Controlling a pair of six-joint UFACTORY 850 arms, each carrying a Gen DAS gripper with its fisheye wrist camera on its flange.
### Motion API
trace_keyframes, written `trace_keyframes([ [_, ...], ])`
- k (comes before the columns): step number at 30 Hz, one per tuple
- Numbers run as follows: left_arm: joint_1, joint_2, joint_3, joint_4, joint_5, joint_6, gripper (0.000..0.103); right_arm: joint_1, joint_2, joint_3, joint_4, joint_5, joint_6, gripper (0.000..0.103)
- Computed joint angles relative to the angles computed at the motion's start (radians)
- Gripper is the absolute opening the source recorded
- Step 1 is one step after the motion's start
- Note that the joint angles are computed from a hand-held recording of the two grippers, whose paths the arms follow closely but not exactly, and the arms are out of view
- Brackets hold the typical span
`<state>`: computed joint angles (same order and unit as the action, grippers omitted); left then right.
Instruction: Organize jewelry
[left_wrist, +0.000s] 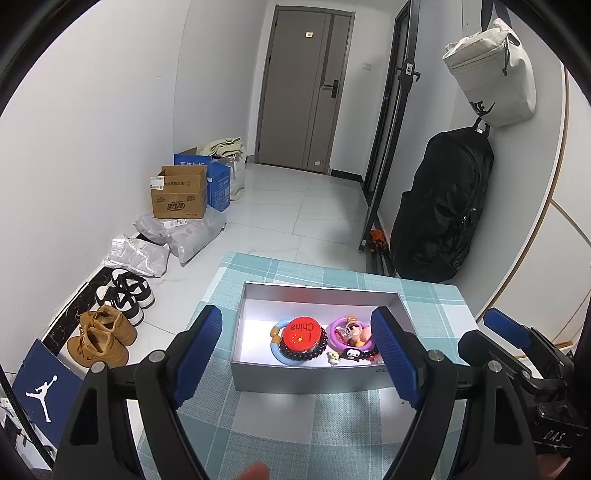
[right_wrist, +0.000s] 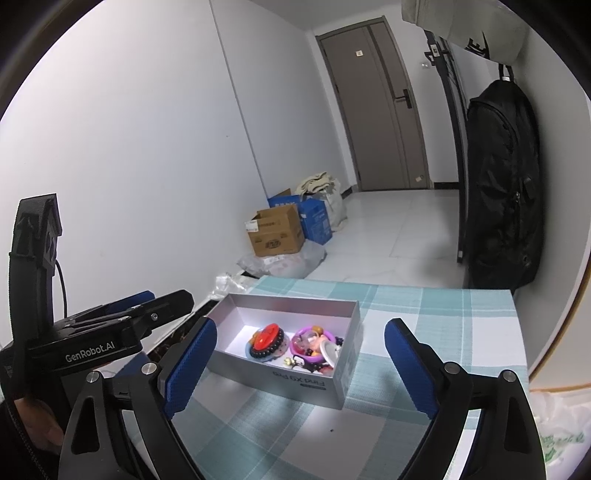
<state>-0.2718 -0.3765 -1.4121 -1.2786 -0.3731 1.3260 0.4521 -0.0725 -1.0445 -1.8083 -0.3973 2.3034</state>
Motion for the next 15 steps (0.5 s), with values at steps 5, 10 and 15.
trace_keyframes([
  [5,-0.001,0.002,0.003,-0.020,0.002,0.020,0.079,0.001,-0.002,-0.002,0.006,0.002,-0.005,0.093],
  [10,0.002,0.002,0.002,-0.032,-0.018,0.031,0.079,0.003,-0.002,-0.002,0.006,0.000,-0.004,0.093],
  [15,0.002,0.001,0.002,-0.034,-0.022,0.034,0.079,0.003,-0.003,-0.003,0.017,0.001,-0.014,0.094],
])
